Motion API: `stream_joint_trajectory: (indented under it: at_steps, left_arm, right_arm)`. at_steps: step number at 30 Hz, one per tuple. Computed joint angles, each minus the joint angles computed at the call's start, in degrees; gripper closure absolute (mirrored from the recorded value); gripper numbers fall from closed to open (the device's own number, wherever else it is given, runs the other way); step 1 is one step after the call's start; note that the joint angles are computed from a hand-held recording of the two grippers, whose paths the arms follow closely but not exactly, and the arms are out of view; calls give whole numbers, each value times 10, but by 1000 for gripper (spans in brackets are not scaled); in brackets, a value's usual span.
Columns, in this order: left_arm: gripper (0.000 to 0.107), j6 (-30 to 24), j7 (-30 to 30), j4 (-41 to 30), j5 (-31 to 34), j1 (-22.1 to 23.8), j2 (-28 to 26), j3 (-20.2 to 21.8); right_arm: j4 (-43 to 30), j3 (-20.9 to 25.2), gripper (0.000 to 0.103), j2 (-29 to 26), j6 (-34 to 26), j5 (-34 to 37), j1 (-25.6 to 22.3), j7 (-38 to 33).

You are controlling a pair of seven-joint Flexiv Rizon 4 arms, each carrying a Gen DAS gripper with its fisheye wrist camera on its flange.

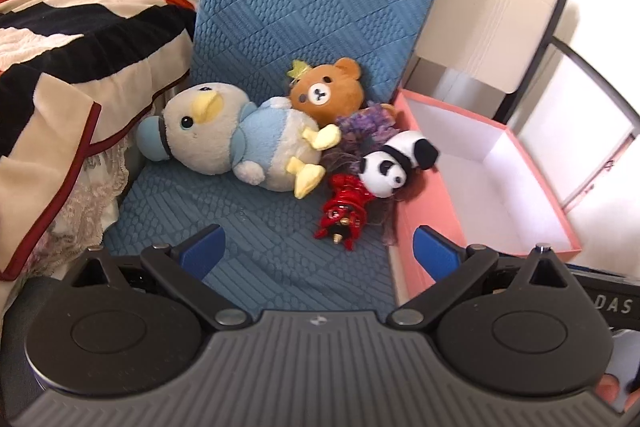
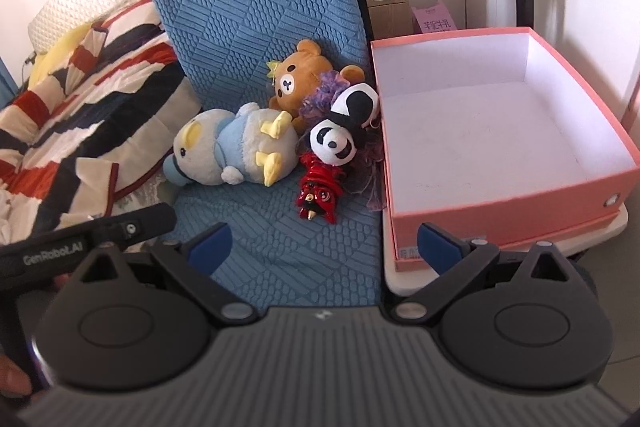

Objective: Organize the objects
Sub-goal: 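Move both tools toward the toys on the blue chair, then grasp the red-black robot figure with the left tool while the right tool grasps the panda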

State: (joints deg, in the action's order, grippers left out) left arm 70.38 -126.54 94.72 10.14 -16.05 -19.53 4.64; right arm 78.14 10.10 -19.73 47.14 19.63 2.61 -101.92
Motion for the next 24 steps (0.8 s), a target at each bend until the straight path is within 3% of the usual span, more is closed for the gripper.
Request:
stream_joint_trajectory:
  at_steps: [13,18,20,23,24]
  left_arm:
    - [5,38,81,-63,-58,29,-113,-7]
    - [5,47,155,-84,-117,58,-158,-44]
    - [5,58,188,-93,-140,70,-178,-62]
    - [5,71,244,-103,-183,95,-205,-104]
    - [5,74,265,-108,-197,105,-215,-120]
  right_arm:
    - [-56,1,2,-76,39,-40,24,61]
    - [-85,-10,2,-110,45,-80,42,104]
    - [-112,7,2,-127,29,-68,31,98]
    - [-130,6,3,-144,29,-82,38,97]
    - [-138,9,7,-151,24,-84,38,94]
